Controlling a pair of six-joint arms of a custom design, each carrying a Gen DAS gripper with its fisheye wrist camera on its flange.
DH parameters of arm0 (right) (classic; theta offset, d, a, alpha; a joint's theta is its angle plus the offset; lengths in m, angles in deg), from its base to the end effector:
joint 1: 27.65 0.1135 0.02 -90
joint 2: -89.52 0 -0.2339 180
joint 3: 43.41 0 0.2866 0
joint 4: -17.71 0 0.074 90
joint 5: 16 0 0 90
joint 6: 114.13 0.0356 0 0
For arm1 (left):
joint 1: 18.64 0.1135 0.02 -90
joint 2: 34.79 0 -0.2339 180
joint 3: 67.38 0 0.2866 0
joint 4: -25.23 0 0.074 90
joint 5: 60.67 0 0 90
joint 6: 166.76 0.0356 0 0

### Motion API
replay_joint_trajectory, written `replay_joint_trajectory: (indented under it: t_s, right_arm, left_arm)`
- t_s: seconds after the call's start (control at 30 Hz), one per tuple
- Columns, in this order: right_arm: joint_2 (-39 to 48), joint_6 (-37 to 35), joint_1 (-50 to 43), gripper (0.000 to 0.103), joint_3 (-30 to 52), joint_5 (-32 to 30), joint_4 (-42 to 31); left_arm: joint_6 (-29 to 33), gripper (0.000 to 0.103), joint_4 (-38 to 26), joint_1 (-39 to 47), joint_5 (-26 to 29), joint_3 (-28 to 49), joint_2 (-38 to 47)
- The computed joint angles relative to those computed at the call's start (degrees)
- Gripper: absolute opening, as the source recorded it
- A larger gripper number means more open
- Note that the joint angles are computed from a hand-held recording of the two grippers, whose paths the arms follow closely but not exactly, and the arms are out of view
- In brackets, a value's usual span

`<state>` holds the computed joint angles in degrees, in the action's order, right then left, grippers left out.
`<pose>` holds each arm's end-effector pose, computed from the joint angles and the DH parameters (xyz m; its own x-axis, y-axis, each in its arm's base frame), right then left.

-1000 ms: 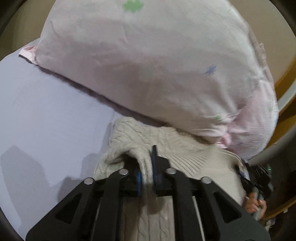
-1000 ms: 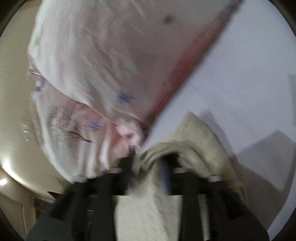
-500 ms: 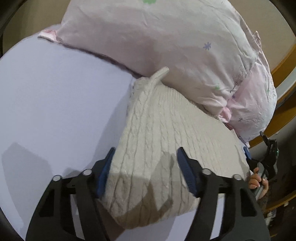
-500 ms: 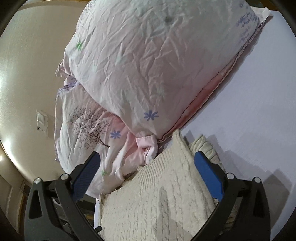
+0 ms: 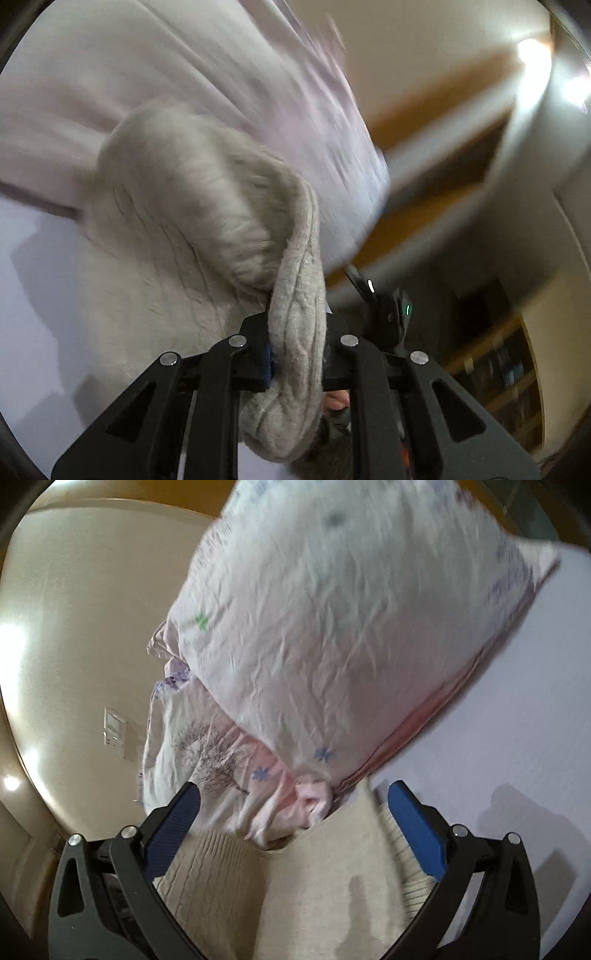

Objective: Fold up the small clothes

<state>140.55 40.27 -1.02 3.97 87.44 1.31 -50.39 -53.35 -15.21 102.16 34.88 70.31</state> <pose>0.2370 0.1096 0.2399 -0.3496 0.8059 -0.4778 0.1724 0.5565 0.8127 0.3811 -0.0112 0.2416 -0.8290 0.0817 -0.5533 0.5501 0.2979 -0.7802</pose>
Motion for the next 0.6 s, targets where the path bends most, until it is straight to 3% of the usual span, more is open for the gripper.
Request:
replay_joint_trajectory:
  t_s: [0.07,0.13,0.17,0.23,0.27,0.37,0.43,0.5,0.6]
  right_arm:
    - [-2.97,-0.42,-2.17,0.101,-0.37,-1.22,-4.58]
    - [-6.64,1.05,-4.91,0.101,-2.4,-3.9,-6.91]
    - [-8.61,1.94,-6.69,0.101,-3.65,-6.41,-7.63]
    - [-10.3,1.57,-9.22,0.101,-4.57,-11.08,-8.82]
    - [-8.39,0.24,-9.99,0.101,-2.92,-13.63,-10.63]
    - [3.22,-3.46,-9.96,0.101,4.72,-20.3,-16.33]
    - [11.25,-4.78,-9.39,0.101,9.48,-23.72,-19.24]
    - [17.81,-6.35,-8.29,0.101,13.13,-26.21,-20.54]
    - [20.95,-7.93,-7.02,0.101,14.7,-26.94,-20.71]
  left_arm:
    - [-9.95,0.016,12.97,-12.13,-7.44,-5.65,-2.37]
    - [-13.4,0.016,16.6,-18.22,-10.38,-5.55,-0.38]
    - [-14.7,0.016,16.64,-19.4,-7.42,-5.33,0.62]
    - [-12.88,0.016,15.86,-17.74,-2.76,-7.03,-1.77]
    - [-12.58,0.021,17.4,-16.3,-1.85,-8.75,-4.35]
    - [-13.16,0.063,22.23,-8.02,-5.52,-14.84,-13.16]
    - [-12.97,0.065,24.89,-3.71,-14.89,-17.56,-16.03]
    - [-10.8,0.065,23.62,-1.96,-24.06,-17.77,-14.67]
    - [-9.67,0.065,16.89,-0.99,-26.64,-12.91,-6.36]
